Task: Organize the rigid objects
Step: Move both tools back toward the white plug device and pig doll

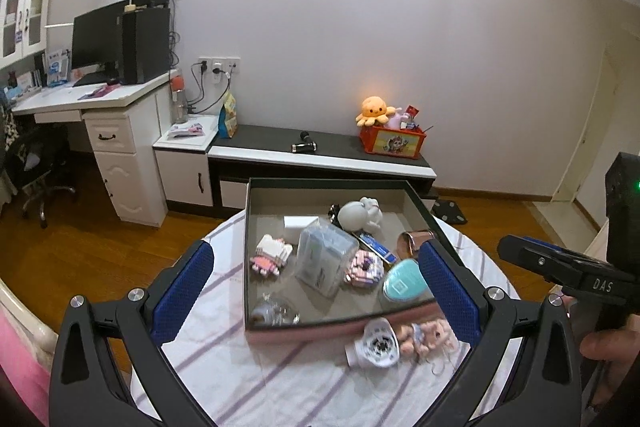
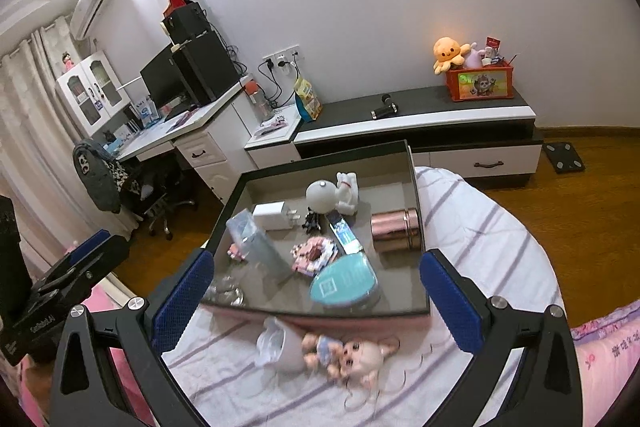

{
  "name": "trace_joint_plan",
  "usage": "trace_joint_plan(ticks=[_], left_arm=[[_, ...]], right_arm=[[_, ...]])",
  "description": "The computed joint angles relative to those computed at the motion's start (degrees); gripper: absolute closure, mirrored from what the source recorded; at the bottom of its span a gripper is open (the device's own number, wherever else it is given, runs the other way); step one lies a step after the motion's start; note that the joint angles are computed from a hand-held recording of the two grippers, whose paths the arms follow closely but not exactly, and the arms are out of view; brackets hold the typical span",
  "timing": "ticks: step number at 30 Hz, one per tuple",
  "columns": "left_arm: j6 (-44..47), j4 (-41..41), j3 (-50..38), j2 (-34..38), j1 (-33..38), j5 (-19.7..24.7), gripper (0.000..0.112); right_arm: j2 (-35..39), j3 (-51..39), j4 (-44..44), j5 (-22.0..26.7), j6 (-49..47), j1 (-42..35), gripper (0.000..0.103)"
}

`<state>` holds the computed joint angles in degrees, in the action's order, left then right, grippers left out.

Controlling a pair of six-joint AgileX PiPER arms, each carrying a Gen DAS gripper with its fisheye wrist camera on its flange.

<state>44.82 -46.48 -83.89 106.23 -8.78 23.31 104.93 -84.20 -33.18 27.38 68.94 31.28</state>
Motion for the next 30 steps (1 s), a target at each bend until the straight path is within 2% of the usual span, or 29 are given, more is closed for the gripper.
trace_joint_plan(ticks=[8, 16, 25, 30], left_arm=[[11.10, -11.47, 13.58, -8.66, 1.54, -2.35, 0.009], [19.38, -19.85, 25.48, -16.15, 1.09, -5.25, 0.009], [23.37, -23.02, 35.47, -21.34, -0.67, -9.30, 0.009], [26.34, -25.28, 39.06, -23.17, -2.30, -11.42, 0.009]], right_arm=[[-7.21, 10.40, -13.75, 0.21, 16.63, 5.65, 0.000], [-10.83, 15.31, -23.99, 8.66, 28.68, 14.70, 0.000], [-9.10, 18.39, -24.75, 17.80, 34.50, 23.89, 0.000], [-7.70, 18.83, -23.75, 19.83, 35.39, 26.46, 0.000]])
